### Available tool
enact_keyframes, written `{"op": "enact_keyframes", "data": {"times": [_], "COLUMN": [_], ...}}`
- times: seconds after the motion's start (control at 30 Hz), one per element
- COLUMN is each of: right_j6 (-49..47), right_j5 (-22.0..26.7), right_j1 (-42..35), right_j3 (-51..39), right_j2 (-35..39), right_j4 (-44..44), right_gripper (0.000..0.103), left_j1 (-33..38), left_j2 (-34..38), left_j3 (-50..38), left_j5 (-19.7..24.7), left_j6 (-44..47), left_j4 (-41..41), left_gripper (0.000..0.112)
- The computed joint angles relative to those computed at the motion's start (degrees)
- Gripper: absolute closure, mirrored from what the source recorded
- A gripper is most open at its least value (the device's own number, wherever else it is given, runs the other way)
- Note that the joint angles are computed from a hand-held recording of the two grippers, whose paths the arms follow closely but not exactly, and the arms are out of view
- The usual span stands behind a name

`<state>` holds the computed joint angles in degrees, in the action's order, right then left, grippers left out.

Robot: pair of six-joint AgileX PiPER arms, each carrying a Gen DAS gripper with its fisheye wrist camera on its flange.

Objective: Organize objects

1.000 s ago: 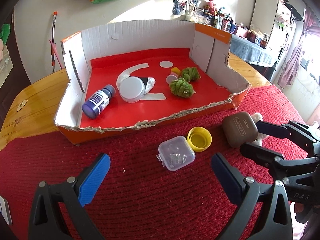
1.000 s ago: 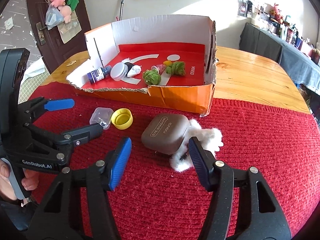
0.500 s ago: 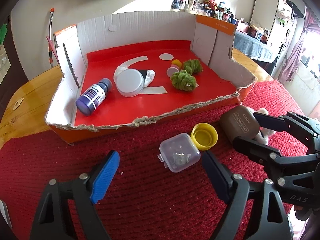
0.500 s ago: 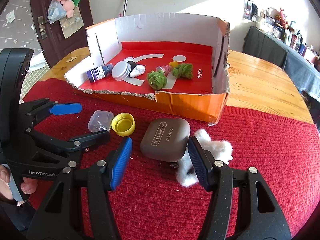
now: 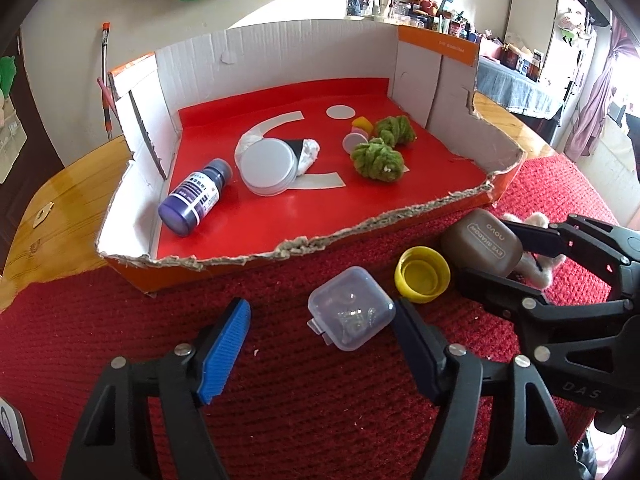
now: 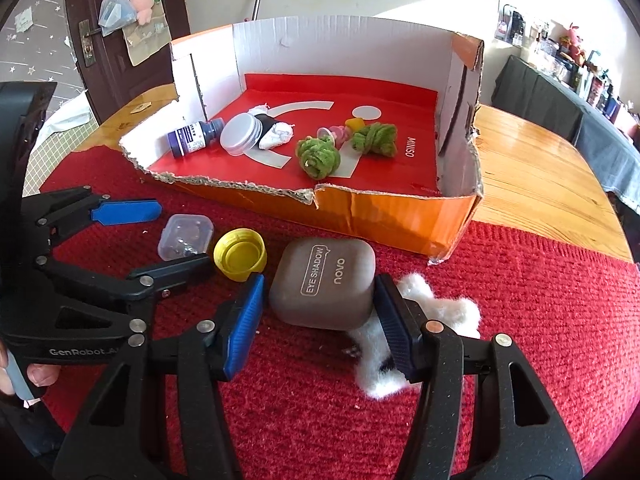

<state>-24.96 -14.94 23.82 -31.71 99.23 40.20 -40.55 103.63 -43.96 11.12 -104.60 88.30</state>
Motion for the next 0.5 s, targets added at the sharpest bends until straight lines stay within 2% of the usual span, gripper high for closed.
{"op": "enact_keyframes", "data": {"times": [0.13, 0.3, 0.5], "right_j6": [-2.2, -6.6, -5.6], "right_j5": [-0.3, -1.2, -0.9], "right_j1": [0.2, 1.6, 2.5], "right_j3": [-0.9, -0.8, 0.0], "right_j2": [1.2, 0.9, -0.5], "right_j4": [1.9, 7.0, 6.7], "right_gripper": [0.052, 0.053, 0.053], "left_j1": [0.1, 0.1, 0.9], "left_j2": [0.0, -0.5, -1.7], "left_j3": [0.1, 0.5, 2.1], "left_j5": [-0.1, -0.7, -1.8], "left_j6": [-2.0, -5.0, -10.2], "left_j4": [2.0, 5.3, 10.5], "left_gripper": [0.042, 0.067, 0.068]}}
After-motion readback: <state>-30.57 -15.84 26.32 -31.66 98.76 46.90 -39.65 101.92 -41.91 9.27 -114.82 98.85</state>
